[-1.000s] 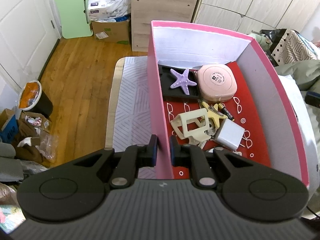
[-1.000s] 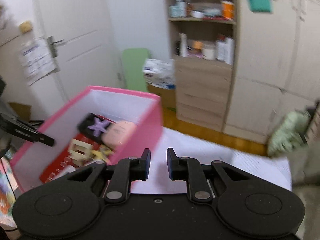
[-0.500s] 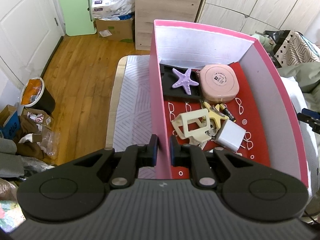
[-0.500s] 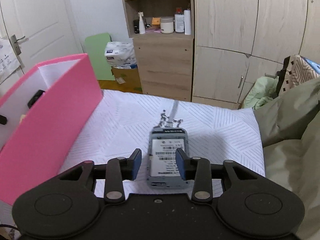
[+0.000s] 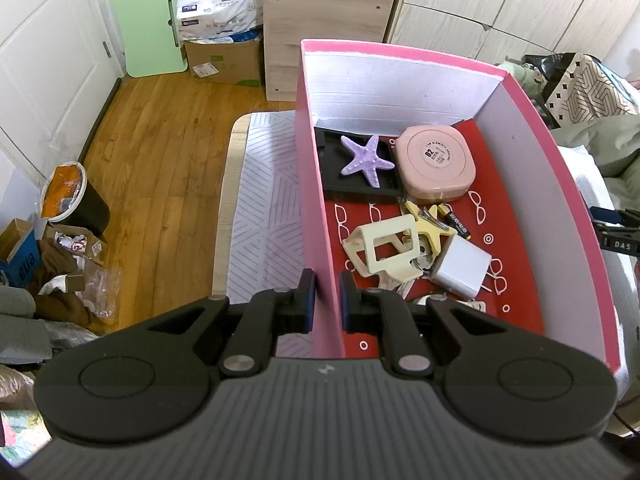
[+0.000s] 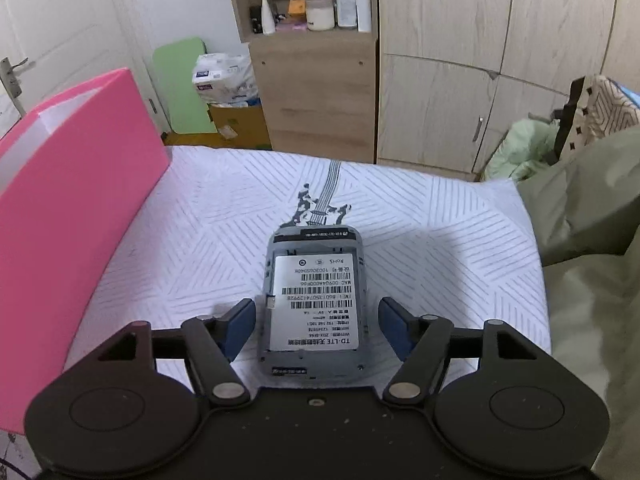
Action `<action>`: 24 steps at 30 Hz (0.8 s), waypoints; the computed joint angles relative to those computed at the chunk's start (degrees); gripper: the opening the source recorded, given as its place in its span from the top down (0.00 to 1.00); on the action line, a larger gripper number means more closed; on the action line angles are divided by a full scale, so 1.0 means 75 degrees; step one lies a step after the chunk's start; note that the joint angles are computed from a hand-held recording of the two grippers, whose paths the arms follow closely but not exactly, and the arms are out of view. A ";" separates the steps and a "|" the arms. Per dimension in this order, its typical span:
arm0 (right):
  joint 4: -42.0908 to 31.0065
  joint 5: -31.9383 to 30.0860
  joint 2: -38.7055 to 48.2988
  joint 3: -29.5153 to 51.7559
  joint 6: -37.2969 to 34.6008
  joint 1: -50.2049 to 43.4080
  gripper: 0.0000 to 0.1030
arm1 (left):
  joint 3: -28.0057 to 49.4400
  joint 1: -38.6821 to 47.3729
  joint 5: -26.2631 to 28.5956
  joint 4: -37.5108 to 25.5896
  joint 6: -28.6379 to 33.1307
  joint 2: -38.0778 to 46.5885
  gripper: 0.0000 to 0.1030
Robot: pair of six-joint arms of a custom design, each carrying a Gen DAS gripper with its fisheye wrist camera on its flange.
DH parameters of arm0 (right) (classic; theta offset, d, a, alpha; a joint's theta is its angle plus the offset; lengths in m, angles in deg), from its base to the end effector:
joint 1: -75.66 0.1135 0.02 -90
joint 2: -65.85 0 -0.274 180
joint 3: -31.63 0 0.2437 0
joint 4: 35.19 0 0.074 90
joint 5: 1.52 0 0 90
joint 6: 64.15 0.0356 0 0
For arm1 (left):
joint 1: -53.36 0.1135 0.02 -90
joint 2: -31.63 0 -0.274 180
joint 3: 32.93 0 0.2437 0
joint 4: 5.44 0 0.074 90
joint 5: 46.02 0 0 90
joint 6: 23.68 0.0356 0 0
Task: Organize rigid objects
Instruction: 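Move the right tool to the grey phone and grasp it, then carry the grey phone into the box beside the router, release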
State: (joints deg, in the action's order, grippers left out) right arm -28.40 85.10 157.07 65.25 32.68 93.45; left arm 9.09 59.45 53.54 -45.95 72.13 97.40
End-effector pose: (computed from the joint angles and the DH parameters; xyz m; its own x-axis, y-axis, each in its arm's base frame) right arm 0.2142 0.0709 0.0968 -0.7732 -0.1234 -0.6220 -0.2503 0.9606 0.1205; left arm 0.1776 0.0130 0.1669 -0.8944 0.0050 -0.4472 0.0579 0.9928 -0.1049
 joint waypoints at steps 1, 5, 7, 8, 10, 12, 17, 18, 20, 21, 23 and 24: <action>-0.0016 0.0037 0.0052 0.0057 -0.0022 0.0012 0.28 | 0.0003 0.0006 0.0000 -0.0008 0.0014 0.0006 0.89; 0.0122 0.0341 0.0229 0.0131 -0.0071 0.0209 0.26 | 0.0008 -0.0025 -0.0035 0.0000 -0.0007 0.0006 0.89; 0.0477 0.0406 0.0427 0.0068 -0.0124 0.0318 0.14 | 0.0005 -0.0122 -0.0122 0.0009 -0.0065 -0.0015 0.89; 0.0768 0.0460 0.0556 -0.0004 -0.0075 0.0394 0.12 | 0.0009 -0.0141 -0.0137 0.0019 -0.0078 -0.0010 0.89; 0.0944 0.0635 0.0601 -0.0057 0.0097 0.0523 0.09 | -0.0025 -0.0186 -0.0177 0.0055 -0.0101 -0.0037 0.89; 0.0839 0.0700 0.0486 -0.0059 0.0134 0.0561 0.15 | -0.0034 -0.0190 -0.0166 0.0054 -0.0103 -0.0046 0.89; 0.0174 0.0772 0.0027 0.0007 0.0251 0.0539 0.37 | -0.0044 -0.0125 -0.0111 0.0013 -0.0035 -0.0089 0.89; 0.0187 0.0843 -0.0023 -0.0052 0.0304 0.0604 0.37 | -0.0048 -0.0120 -0.0105 0.0017 -0.0034 -0.0096 0.89; 0.0227 0.0812 -0.0131 -0.0183 0.0375 0.0660 0.37 | -0.0057 -0.0120 -0.0110 0.0026 -0.0038 -0.0099 0.89; 0.0216 0.0826 -0.0208 -0.0235 0.0417 0.0716 0.37 | -0.0054 -0.0125 -0.0105 0.0018 -0.0042 -0.0097 0.89; 0.0167 0.1006 -0.0378 -0.0311 0.0437 0.0886 0.37 | -0.0054 -0.0117 -0.0097 0.0012 -0.0033 -0.0105 0.89; 0.0128 0.1130 -0.0507 -0.0355 0.0435 0.0995 0.37 | -0.0062 -0.0110 -0.0100 0.0020 -0.0031 -0.0109 0.89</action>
State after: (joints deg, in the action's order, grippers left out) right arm -27.44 93.58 153.26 62.59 35.94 100.92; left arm 8.62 58.63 52.79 -45.80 71.90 96.59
